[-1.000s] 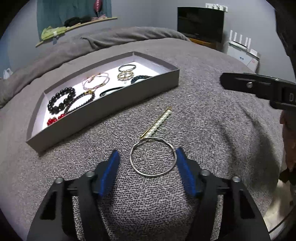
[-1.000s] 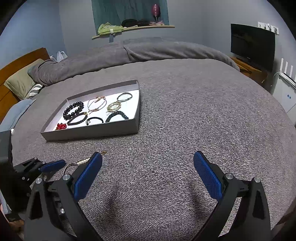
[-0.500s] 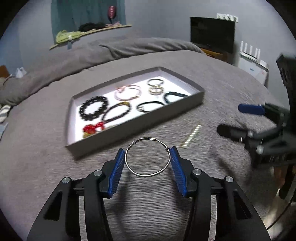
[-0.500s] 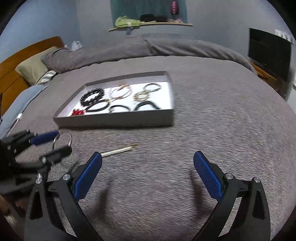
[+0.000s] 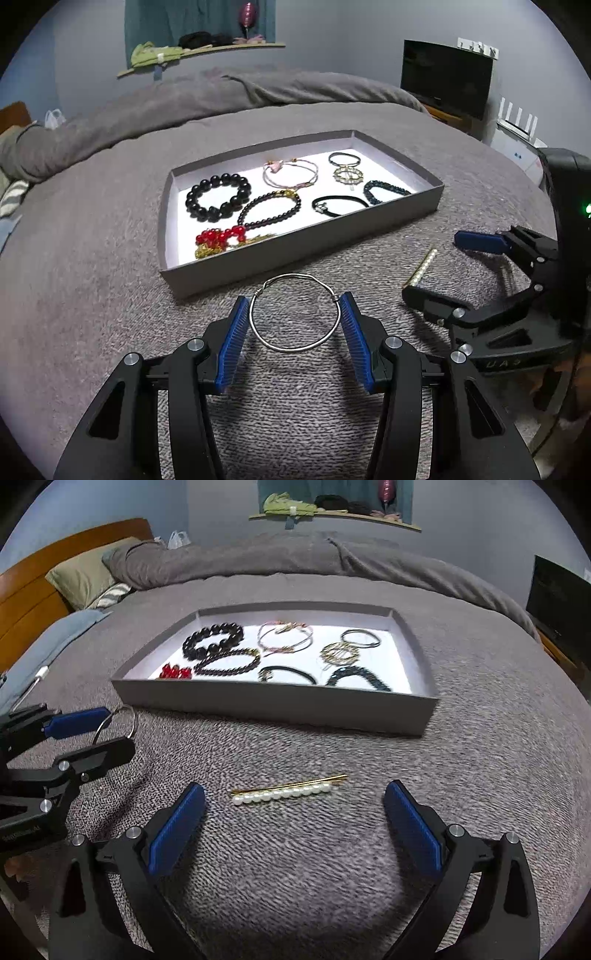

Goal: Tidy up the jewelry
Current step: 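Grasp the silver hoop with the left tool while the right tool grasps the pearl hairpin, then carry the silver hoop and pearl hairpin into the tray and open both tools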

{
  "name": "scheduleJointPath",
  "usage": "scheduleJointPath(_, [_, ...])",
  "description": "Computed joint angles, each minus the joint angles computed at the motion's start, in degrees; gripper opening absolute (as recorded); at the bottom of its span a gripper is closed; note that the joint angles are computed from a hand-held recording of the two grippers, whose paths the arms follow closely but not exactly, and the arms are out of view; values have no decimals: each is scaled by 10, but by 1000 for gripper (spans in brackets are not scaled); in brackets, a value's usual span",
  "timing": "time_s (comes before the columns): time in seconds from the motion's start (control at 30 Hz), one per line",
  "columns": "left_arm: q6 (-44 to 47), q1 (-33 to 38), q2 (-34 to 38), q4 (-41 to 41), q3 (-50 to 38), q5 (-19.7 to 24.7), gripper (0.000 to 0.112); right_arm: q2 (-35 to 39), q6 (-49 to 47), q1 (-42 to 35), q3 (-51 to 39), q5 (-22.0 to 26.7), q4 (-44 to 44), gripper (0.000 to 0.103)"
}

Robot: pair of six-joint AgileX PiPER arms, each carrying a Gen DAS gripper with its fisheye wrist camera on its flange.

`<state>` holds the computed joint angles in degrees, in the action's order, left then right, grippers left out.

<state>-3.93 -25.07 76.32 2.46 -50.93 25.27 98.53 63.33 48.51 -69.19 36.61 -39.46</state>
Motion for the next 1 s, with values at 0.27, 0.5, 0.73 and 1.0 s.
scheduleJointPath(0.27, [34,18,5,-31,3,-3,52,13,-14,9,-8,-1,-7,64])
scheduleJointPath(0.5, [73,33,3,-70,-4,3,52,-7,-11,6,4,-12,1,64])
scheduleJointPath(0.73, [172,76,19,-161,-65,41,52,-42,-30,-7,-10,-8,-2,64])
scheduleJointPath(1.0, [223,98,133,-192,-242,113,52,16,-152,-83,-122,1,73,64])
